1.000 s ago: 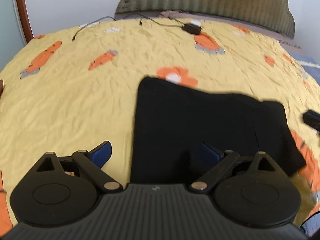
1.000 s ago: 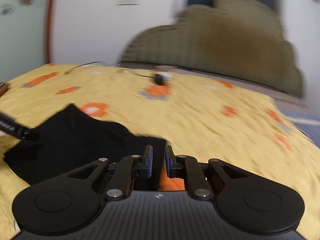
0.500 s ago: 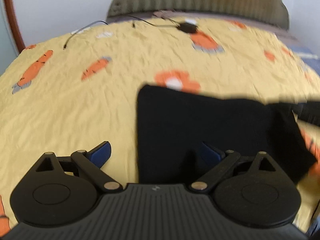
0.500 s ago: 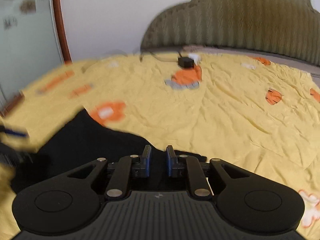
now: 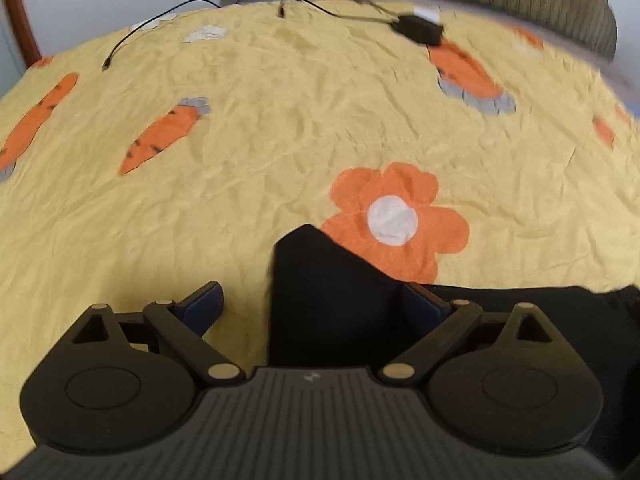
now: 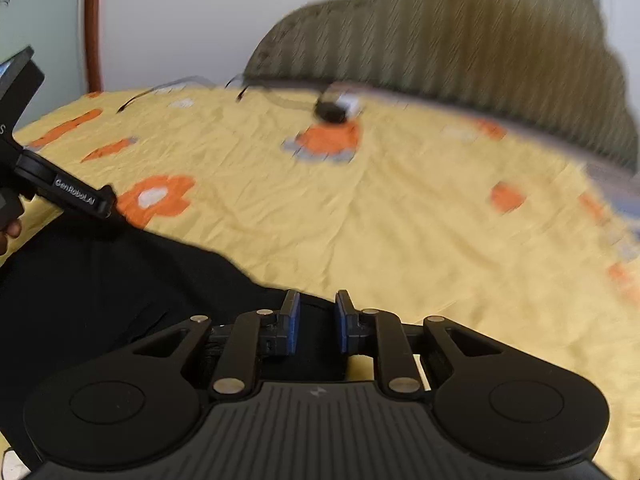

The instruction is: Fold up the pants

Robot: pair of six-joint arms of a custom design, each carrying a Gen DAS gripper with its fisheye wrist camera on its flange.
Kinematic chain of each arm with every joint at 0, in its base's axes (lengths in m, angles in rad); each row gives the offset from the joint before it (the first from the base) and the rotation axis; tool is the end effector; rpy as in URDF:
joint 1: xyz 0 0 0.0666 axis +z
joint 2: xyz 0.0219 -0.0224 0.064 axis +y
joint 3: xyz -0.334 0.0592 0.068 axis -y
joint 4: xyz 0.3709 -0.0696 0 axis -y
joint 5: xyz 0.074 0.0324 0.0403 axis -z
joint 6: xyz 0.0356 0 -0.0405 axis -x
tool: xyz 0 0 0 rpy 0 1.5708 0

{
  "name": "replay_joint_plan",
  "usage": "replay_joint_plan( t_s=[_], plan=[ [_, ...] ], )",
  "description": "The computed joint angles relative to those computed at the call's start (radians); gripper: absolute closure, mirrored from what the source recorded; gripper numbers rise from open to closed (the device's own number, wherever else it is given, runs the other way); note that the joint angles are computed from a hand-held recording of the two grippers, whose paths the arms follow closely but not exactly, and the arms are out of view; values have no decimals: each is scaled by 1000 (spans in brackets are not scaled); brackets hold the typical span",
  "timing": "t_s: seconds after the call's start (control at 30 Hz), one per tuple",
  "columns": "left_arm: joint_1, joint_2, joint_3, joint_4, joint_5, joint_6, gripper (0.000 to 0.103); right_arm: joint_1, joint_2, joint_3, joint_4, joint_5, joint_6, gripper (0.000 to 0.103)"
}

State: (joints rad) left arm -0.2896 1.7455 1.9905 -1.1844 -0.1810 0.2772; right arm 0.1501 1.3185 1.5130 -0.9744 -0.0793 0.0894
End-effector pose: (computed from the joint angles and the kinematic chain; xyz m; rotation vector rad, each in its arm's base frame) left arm 0.5489 -0.1573 0.4495 -0.0583 2.4875 -0.0105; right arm 0.4406 0.0691 0.4656 -0.3195 2.3291 0.1230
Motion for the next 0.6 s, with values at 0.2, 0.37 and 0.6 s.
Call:
replay_joint_plan(
  t_s=[0.2,0.37,0.6],
  plan=[
    [-25,-231,-258,103,-44,-14,9,30,-136,-125,-16,-27,89,49],
    [-105,-430,-493,153,-85,-54,8,35,-278,-231,58,3,-42,40],
    [-143,-538,-626,184,-192,-66,7,47,-332,-277,-20,11,-87,40]
  ],
)
